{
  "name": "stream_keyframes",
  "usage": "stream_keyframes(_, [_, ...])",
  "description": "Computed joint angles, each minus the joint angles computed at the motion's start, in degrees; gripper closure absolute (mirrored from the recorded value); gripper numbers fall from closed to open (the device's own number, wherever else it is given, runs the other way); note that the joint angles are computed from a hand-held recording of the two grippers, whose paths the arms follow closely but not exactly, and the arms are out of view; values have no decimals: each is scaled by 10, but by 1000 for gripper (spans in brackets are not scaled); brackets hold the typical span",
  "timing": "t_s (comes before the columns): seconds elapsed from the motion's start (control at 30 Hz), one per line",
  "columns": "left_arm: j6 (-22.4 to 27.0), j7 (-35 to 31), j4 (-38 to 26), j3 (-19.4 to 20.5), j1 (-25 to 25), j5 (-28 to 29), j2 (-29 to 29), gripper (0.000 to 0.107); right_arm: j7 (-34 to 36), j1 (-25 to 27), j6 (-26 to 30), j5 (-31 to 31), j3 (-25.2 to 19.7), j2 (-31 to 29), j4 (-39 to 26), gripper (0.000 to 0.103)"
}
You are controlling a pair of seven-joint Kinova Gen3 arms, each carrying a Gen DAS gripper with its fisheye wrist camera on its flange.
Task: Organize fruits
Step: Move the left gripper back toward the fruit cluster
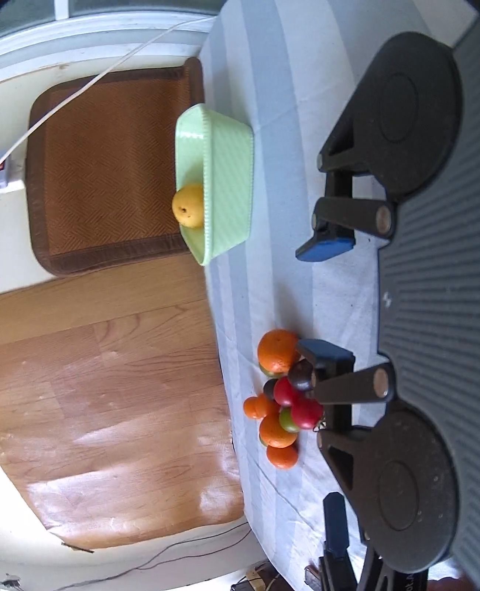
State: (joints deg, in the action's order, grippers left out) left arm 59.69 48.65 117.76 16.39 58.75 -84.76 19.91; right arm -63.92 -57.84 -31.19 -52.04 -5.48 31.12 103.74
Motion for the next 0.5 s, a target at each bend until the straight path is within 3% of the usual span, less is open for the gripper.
stream_keyframes(0.07, [-8,-9,-3,-1,-7,6,-3,36,-7,5,5,6,-3,0,0,54])
stream_keyframes(0.27, [3,-76,-30,-13,-17,27,3,42,-14,23,88,67,8,3,-29,56])
stream_keyframes(0.3, [-3,-89,-35,-15,-22,27,4,48,-16,25,103,82,13,4,-36,58])
stream_keyframes(0.4, [-30,-121,-48,-23,-38,32,9,51,-31,31,150,112,25,7,-60,62])
stream_keyframes(0.5, [-54,-139,-58,-32,-48,31,15,51,-71,73,183,164,-4,11,-82,62])
